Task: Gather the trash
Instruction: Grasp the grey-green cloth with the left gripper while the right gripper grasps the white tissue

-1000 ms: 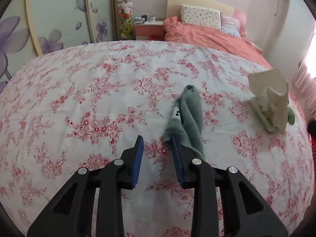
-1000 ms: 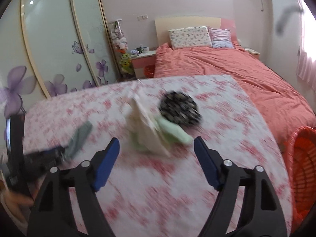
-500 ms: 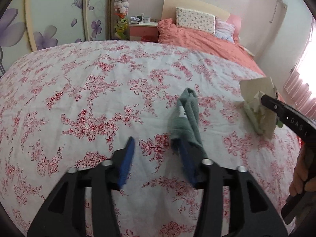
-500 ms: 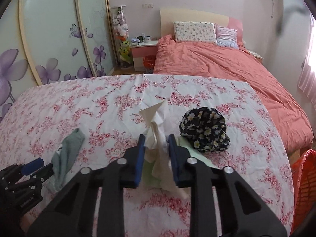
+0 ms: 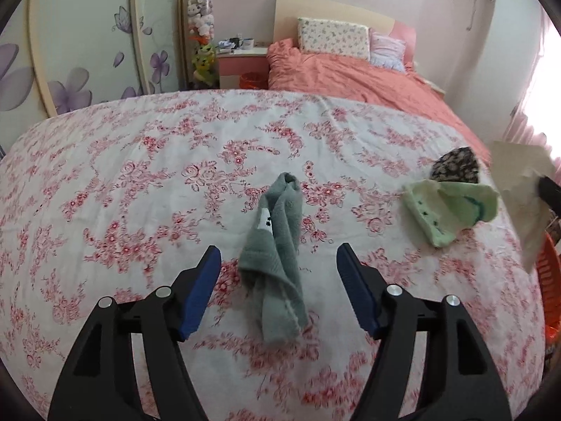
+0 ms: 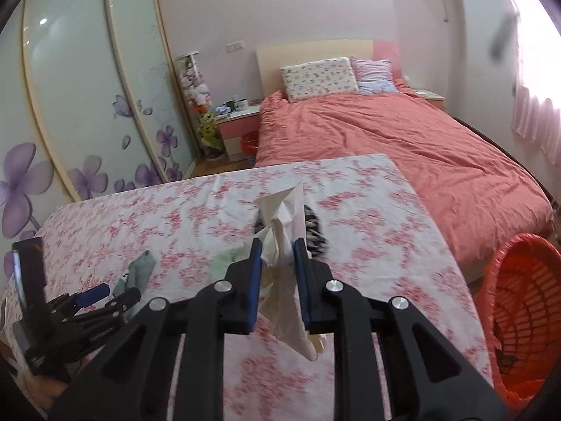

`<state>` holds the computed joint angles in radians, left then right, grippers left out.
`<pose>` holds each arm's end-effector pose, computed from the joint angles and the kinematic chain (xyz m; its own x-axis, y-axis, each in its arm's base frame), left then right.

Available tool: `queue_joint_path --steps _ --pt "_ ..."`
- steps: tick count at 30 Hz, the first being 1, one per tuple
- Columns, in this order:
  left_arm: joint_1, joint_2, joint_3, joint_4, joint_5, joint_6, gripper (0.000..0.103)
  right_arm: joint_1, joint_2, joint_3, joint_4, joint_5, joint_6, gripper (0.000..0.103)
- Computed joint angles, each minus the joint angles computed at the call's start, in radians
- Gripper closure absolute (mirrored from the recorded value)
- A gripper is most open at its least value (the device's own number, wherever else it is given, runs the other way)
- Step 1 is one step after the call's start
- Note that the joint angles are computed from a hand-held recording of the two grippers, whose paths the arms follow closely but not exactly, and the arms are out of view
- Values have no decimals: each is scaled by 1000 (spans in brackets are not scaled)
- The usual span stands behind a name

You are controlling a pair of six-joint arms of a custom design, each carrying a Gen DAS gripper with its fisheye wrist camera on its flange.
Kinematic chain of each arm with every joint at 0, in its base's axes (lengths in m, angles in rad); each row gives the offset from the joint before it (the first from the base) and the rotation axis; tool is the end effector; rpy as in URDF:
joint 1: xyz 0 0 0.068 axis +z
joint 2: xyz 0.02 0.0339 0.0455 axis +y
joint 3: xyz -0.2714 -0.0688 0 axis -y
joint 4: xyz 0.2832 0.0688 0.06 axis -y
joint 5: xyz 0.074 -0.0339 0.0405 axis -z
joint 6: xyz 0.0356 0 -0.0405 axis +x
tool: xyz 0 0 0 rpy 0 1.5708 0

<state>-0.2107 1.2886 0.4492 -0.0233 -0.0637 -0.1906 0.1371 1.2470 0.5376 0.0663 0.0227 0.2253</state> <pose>0.2444 -0.0500 0.1203 -0.7612 -0.0305 -0.6478 0.0245 0.9968 -0.0757 0.2728 0.0368 0.1661 -0.6055 0.1419 -0.7831 0.0171 0.9861 0.1655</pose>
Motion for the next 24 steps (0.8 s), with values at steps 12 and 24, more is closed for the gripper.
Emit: queue_joint_path --steps 12,24 --pt "24 54 -4 43 9 -11 37 -140 108 -71 71 -36 -21 81" --pt "34 54 0 37 3 -7 42 -112 212 -65 133 10 -40 67"
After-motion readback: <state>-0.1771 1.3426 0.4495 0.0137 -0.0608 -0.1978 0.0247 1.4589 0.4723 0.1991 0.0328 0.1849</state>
